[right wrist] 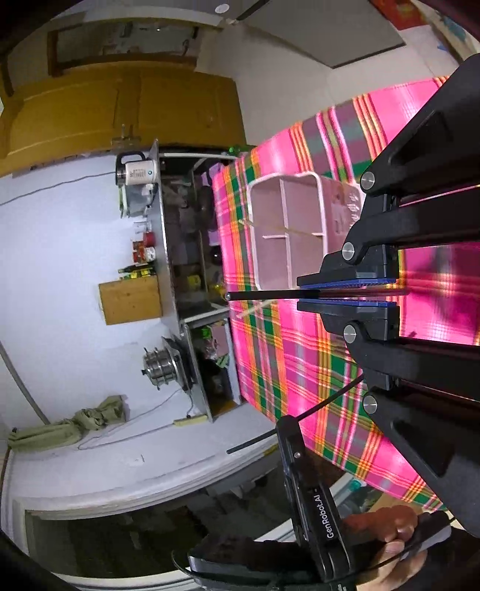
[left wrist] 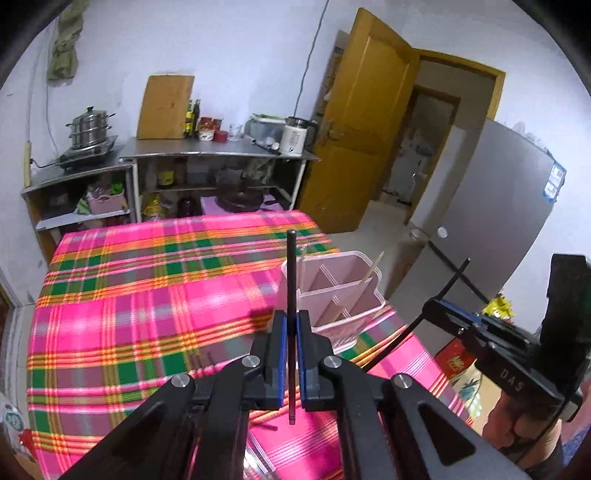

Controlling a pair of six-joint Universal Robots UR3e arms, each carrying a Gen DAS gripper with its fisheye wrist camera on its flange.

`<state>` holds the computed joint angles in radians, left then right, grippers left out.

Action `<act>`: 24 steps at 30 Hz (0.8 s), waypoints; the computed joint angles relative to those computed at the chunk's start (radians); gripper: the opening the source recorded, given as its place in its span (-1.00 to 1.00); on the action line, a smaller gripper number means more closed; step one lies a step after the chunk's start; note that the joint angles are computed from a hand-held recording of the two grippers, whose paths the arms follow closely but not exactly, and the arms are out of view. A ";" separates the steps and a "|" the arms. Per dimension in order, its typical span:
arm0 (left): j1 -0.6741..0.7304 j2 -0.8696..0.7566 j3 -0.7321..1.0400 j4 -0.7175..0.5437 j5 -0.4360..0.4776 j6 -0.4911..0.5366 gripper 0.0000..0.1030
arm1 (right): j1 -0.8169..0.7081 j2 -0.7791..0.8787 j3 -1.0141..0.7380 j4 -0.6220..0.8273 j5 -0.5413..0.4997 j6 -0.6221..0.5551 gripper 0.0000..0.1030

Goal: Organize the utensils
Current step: 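Lift the black chopstick with the right tool over the pink holder while the left tool carries its own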

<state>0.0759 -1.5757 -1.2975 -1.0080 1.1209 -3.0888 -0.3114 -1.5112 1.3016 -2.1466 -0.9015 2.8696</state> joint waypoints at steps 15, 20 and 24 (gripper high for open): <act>-0.090 -0.408 0.713 -0.162 0.024 -0.097 -0.91 | -0.026 0.282 -0.554 0.067 0.021 0.136 -0.90; -0.105 -0.557 0.909 -0.203 0.036 -0.119 -0.91 | -0.007 0.371 -0.650 0.067 -0.008 0.162 -0.90; -0.113 -0.615 0.933 -0.178 0.040 -0.126 -0.91 | 0.009 0.406 -0.643 0.034 -0.031 0.174 -0.90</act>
<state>-0.0374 -2.1903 -0.3642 -1.1857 1.1609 -3.2145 -0.3021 -1.1052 0.6586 -2.1124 -0.9329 3.0440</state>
